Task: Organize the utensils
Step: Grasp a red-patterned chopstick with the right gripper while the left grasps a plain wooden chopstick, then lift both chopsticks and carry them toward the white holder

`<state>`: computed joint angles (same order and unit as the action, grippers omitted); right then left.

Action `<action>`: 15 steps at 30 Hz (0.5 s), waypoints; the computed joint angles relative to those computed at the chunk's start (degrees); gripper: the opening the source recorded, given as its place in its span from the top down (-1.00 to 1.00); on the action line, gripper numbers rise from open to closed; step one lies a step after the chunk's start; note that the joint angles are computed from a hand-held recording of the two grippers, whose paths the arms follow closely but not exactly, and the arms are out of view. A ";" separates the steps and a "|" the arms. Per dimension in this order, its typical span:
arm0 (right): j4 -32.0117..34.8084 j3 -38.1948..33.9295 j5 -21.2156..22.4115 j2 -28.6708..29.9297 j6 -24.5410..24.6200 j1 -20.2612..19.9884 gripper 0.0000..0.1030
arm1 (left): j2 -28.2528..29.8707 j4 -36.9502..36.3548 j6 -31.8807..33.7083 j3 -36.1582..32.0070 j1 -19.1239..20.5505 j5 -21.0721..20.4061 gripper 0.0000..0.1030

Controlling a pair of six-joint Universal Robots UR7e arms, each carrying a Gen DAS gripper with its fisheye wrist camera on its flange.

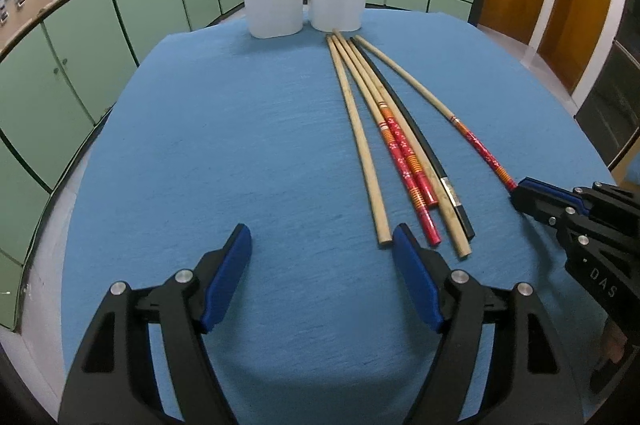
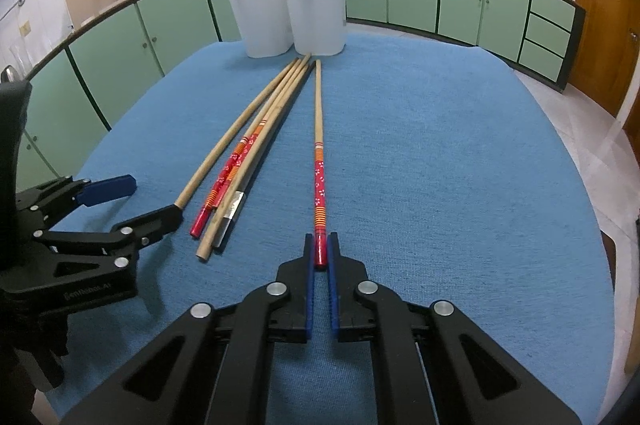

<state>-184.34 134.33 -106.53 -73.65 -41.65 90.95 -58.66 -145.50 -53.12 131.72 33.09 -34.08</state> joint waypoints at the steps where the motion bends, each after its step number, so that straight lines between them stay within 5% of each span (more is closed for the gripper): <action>1: -0.11 0.02 -0.05 0.04 -0.08 0.01 0.88 | -0.07 0.25 -0.50 0.02 -0.15 0.19 -0.35; 15: 1.17 -0.56 1.05 0.07 0.35 -0.59 0.88 | 1.82 -4.69 -0.17 0.05 -1.01 0.20 0.86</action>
